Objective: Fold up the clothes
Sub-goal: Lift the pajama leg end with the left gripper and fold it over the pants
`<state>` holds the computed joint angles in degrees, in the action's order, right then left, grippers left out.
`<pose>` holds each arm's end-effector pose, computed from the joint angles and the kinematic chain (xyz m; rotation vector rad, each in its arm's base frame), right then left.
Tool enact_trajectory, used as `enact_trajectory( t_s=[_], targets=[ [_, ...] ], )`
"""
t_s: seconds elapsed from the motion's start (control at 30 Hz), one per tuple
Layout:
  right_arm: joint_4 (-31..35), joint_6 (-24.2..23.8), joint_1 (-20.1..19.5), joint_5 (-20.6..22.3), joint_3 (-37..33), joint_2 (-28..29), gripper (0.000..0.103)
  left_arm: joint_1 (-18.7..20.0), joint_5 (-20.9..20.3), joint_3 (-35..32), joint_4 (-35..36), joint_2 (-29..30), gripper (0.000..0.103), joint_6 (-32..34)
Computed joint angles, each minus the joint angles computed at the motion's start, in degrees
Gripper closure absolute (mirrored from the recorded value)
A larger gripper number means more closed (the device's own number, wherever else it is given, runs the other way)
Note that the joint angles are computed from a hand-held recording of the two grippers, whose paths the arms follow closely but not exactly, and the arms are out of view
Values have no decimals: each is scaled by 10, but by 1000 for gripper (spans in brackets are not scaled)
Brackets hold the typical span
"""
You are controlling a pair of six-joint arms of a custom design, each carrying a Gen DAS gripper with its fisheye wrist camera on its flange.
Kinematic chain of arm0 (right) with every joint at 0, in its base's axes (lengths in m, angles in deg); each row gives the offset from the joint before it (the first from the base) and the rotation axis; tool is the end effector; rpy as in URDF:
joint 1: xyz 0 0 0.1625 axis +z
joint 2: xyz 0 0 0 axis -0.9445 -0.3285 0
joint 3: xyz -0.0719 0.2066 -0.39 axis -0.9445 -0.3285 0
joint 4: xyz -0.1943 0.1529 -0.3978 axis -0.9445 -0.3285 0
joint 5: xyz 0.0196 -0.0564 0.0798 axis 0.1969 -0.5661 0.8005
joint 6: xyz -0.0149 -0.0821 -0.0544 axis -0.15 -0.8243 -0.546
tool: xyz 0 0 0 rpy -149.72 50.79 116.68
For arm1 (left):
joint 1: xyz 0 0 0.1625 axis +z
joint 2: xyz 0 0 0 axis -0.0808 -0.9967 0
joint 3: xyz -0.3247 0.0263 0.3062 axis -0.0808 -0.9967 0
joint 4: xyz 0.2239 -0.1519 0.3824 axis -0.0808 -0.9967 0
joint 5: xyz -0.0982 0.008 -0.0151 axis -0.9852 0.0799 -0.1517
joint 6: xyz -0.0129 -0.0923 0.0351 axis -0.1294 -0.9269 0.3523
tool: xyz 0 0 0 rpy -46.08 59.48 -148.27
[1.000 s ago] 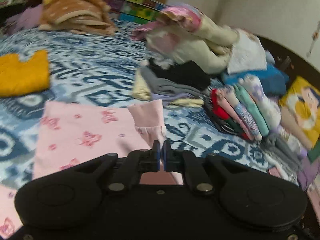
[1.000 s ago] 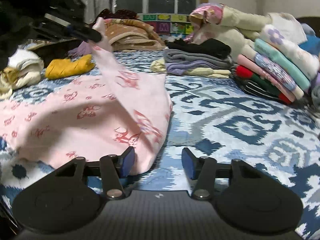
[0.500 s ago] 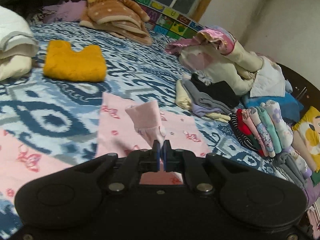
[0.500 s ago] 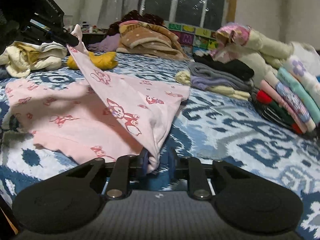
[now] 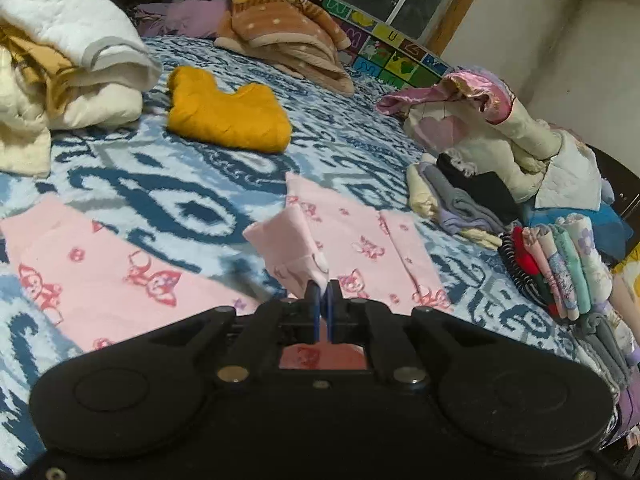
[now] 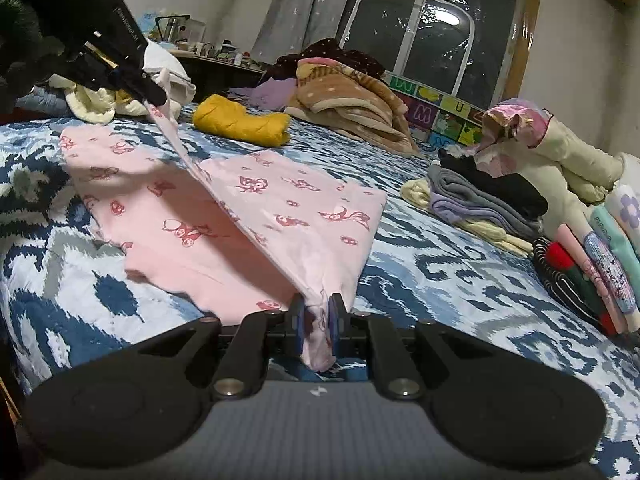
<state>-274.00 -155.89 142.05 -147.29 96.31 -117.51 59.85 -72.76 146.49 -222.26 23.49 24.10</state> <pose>-0.0906 -0.7261 0.2829 1.0797 -1.9743 1.0728 -0.3223 -0.8055 -0.0102 0.2398 2.5292 -1.2542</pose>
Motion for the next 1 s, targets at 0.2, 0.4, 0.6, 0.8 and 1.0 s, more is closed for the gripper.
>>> enact_trajectory(
  t_s=[0.2,0.4,0.6,0.8,1.0],
  targets=[
    [-2,-10,0,3,4,-1,89,-4,-4,-2,-17,0,101,22],
    [-7,-35,2,-3,9,2,89,-11,-1,13,-59,-4,101,70],
    [-20,-42,-2,6,18,-5,78,-5,5,24,-70,-3,101,58],
    [40,-36,0,-4,9,-10,70,3,20,23,-56,0,101,34],
    [71,-16,-4,8,12,-25,66,8,81,25,104,-15,71,-66]
  ],
)
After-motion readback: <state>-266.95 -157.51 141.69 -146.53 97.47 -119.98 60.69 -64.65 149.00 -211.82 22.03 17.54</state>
